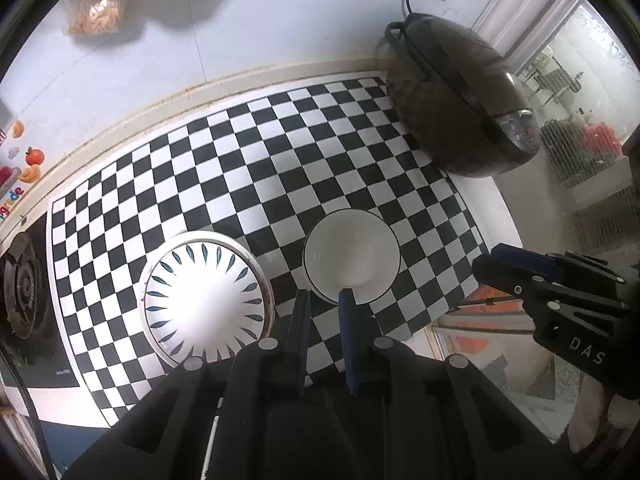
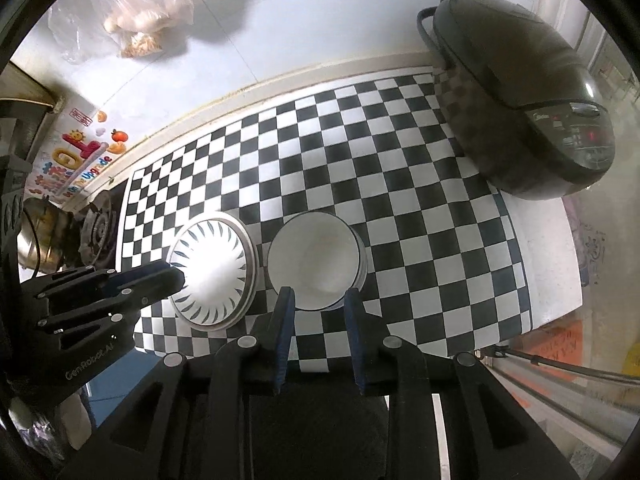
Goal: Organize plates and bowls
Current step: 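Open both grippers and raise them off the bowl stack, then close both grippers on the rim of the bowl stack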
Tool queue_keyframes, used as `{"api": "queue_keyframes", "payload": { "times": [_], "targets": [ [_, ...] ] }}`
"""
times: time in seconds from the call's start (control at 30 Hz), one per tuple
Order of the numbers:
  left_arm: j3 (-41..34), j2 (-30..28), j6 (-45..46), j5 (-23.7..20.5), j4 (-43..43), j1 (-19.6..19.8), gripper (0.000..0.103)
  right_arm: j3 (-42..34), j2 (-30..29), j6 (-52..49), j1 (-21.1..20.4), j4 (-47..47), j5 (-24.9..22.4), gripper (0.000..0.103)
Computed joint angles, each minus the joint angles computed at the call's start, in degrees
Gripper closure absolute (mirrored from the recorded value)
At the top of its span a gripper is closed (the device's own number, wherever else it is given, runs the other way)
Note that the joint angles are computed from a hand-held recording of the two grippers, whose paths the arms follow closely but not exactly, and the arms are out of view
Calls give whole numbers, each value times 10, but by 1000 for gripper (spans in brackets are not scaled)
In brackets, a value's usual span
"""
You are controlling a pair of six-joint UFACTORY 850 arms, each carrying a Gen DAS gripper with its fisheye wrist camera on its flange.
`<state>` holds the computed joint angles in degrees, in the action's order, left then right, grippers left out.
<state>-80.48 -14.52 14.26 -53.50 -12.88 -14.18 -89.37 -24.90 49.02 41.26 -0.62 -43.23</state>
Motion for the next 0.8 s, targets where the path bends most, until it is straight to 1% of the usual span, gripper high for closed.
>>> {"api": "queue_keyframes", "payload": {
  "times": [0.23, 0.27, 0.3, 0.33, 0.37, 0.4, 0.47, 0.57, 0.67, 0.7, 0.8],
  "targets": [
    [2, 0, -11, 9, -7, 2, 89, 3, 6, 9, -1, -9, 1, 75],
    [0, -4, -13, 8, -9, 3, 82, 5, 6, 6, -3, -4, 5, 73],
    [-5, -13, -13, 3, -18, 6, 78, 11, 8, -2, -7, 10, 17, 61],
    [-8, -21, -13, 1, -24, 9, 74, 21, 11, -15, -13, 32, 33, 52],
    [-14, -33, -11, -5, -36, 13, 72, 26, 10, -26, -17, 50, 40, 36],
    [-20, -45, -10, -11, -49, 17, 72, 31, 9, -41, -21, 68, 48, 29],
    [-34, -73, -13, -23, -69, 25, 72, 38, 1, -56, -28, 88, 57, 27],
    [-54, -114, -24, -38, -90, 33, 72, 46, -16, -83, -41, 121, 67, 22],
    [-81, -162, -32, -64, -120, 41, 72, 54, -41, -111, -56, 158, 78, 21],
    [-89, -179, -32, -75, -141, 46, 72, 58, -51, -132, -63, 184, 85, 21],
    [-112, -218, -38, -99, -155, 47, 72, 65, -79, -199, -81, 269, 93, 21]
  ]
}}
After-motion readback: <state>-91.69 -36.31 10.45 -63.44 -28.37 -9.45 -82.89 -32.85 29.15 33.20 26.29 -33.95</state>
